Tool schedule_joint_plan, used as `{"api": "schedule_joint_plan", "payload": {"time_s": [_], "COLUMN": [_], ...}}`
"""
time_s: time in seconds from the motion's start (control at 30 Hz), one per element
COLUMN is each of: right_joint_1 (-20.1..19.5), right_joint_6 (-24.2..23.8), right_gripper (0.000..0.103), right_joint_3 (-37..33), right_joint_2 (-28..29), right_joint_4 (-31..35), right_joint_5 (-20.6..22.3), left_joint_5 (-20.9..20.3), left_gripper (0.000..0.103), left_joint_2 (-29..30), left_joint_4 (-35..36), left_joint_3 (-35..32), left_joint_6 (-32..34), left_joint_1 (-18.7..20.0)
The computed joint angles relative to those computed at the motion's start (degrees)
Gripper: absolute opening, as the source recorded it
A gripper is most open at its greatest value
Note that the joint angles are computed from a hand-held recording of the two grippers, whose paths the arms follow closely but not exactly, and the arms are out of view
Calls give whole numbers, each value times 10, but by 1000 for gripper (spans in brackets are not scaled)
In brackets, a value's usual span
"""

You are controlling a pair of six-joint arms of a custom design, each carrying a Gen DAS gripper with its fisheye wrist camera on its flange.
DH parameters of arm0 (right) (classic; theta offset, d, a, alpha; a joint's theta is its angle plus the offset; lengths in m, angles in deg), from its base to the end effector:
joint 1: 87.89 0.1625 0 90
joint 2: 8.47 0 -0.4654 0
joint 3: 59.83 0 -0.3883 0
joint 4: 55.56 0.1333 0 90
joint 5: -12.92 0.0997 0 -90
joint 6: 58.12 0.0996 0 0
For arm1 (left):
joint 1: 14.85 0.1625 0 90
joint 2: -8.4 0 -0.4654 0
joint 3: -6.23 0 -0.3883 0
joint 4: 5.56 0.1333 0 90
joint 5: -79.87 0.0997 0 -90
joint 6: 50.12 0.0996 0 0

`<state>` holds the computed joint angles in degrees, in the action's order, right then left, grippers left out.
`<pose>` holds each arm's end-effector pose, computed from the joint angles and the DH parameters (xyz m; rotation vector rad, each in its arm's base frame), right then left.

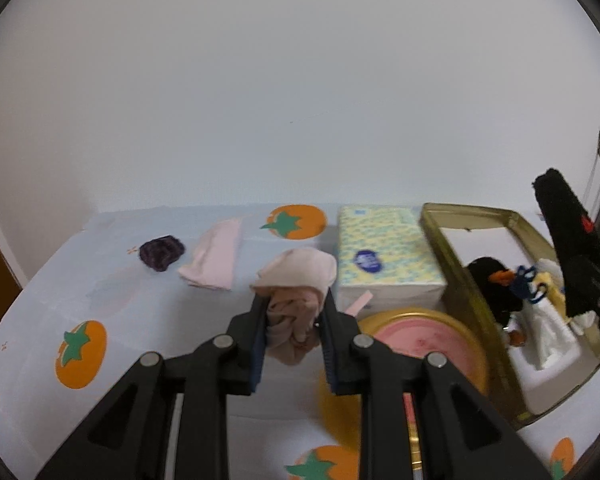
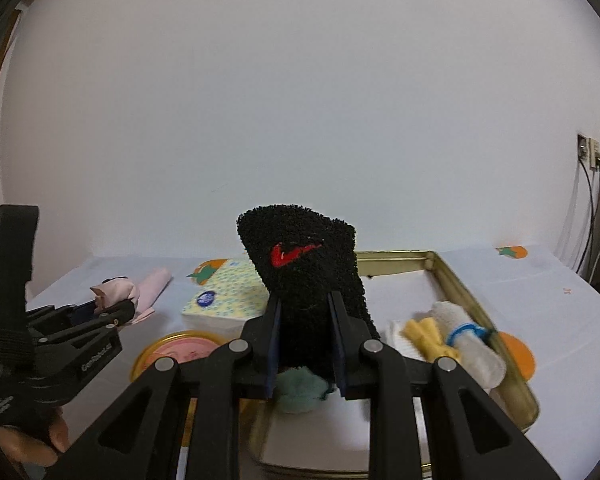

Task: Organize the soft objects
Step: 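Carry the pink sock and black sock into the gold tin tray and open both tools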

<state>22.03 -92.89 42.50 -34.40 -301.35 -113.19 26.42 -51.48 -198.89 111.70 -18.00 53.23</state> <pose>0.2771 -0.5455 0.0718 0.4221 -1.9518 1.5054 -0.0551 -0.6528 0.3293 0.6402 2.1338 -1.1393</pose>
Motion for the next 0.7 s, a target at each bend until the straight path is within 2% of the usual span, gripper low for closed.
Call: {"api": "schedule_joint_plan", "payload": {"time_s": [0.4, 0.7], "right_joint_1": [-26, -44], "right_joint_6": [-14, -18], "right_gripper": [24, 24], "right_joint_3": [28, 41], "right_joint_2": [-37, -62], "right_joint_4": [-46, -62], "right_joint_5": [-1, -2], "left_joint_5": [0, -21], "left_gripper": [22, 22], "left_joint_2": [-39, -8], "left_joint_4": [10, 30], "left_joint_3": [38, 22], "left_joint_6": [12, 2], "left_joint_1": [-47, -65]}}
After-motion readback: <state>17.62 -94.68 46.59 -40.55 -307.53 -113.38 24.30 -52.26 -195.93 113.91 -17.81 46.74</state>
